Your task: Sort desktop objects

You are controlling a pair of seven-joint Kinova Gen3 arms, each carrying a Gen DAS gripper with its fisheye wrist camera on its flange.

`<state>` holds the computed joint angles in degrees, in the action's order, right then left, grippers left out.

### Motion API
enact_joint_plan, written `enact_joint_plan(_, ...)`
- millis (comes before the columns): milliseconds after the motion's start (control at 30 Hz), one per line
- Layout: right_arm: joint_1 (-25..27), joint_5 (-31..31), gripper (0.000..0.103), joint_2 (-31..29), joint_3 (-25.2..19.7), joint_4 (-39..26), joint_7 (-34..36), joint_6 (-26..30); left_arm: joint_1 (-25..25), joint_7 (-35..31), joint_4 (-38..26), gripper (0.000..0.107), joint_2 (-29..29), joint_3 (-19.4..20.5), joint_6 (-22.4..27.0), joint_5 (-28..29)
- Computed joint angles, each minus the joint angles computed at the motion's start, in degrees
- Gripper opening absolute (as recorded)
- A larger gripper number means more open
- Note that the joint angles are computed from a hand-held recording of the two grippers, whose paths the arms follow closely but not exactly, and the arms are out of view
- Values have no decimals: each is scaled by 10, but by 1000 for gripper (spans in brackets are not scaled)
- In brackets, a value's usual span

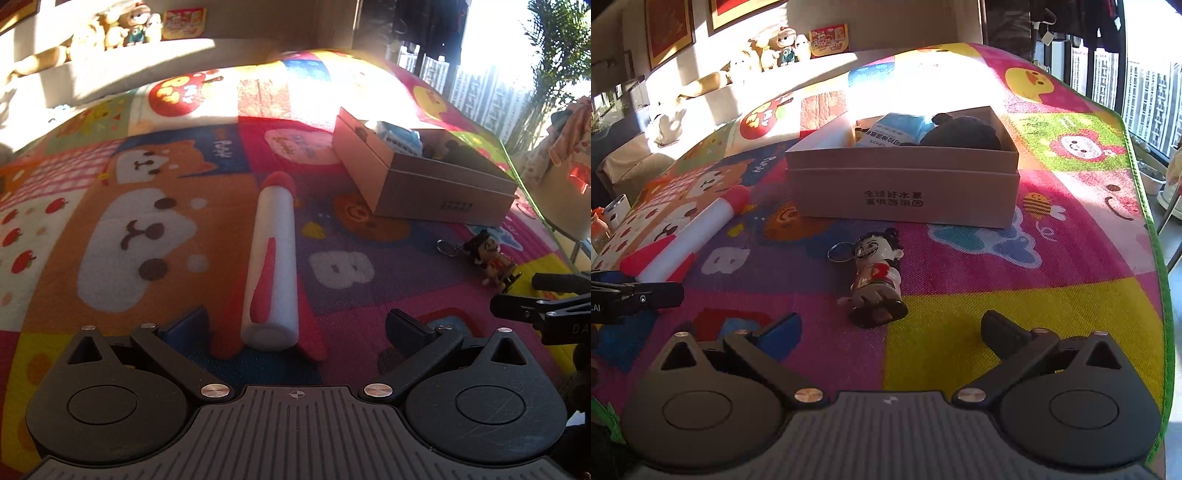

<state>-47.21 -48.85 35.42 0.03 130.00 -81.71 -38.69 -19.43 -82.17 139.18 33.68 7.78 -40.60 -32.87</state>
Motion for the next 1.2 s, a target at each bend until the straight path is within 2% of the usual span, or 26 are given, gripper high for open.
enact_joint_plan(67,14,-6,103,-8,-9,-7,22,15,51,-13,0,103,-4,-47,-3,5)
enact_joint_plan(133,33,1,103,-16,-30,-7,28,-2,91,8,1,103,-2,-100,-24,-21)
enact_joint_plan(233,3,-25,103,-14,-14,-22,82,-70,113,48,19,103,-1,-159,-94,-50)
enact_joint_plan(267,7,-19,103,-14,-12,-28,89,-89,127,42,32,103,-11,-180,-117,-44)
enact_joint_plan(333,47,-15,103,-25,-32,-37,75,-97,147,27,45,103,-34,-210,-158,-50)
enact_joint_plan(400,100,-12,103,-33,-50,-49,31,-87,138,48,23,103,-47,-197,-164,-90)
enact_joint_plan(467,153,8,103,-26,-68,-59,-15,-77,118,95,-30,103,-41,-149,-135,-137)
enact_joint_plan(567,233,78,103,-20,-93,-75,-85,-11,95,165,-109,103,-10,-76,-91,-204)
enact_joint_plan(633,286,125,103,-9,-128,-82,-132,14,121,209,-162,103,7,-68,-44,-227)
enact_joint_plan(733,366,195,103,22,-191,-86,-188,2,149,279,-233,103,36,-66,21,-284)
enact_joint_plan(800,408,241,103,35,-222,-93,-221,8,142,325,-257,103,53,-54,30,-323)
enact_joint_plan(833,414,265,103,38,-222,-94,-244,8,138,349,-263,103,62,-55,20,-343)
enact_joint_plan(900,395,296,103,35,-191,-100,-276,22,157,379,-263,103,68,-88,-11,-355)
enact_joint_plan(967,357,333,103,31,-142,-98,-319,28,197,374,-252,103,65,-140,-35,-335)
enact_joint_plan(1033,311,358,103,24,-89,-94,-355,36,218,371,-237,103,53,-169,-41,-333)
enact_joint_plan(1133,264,347,103,9,-52,-81,-372,51,186,388,-222,103,36,-152,-46,-391)
enact_joint_plan(1200,229,317,103,0,-30,-66,-351,51,166,389,-221,103,41,-156,-85,-438)
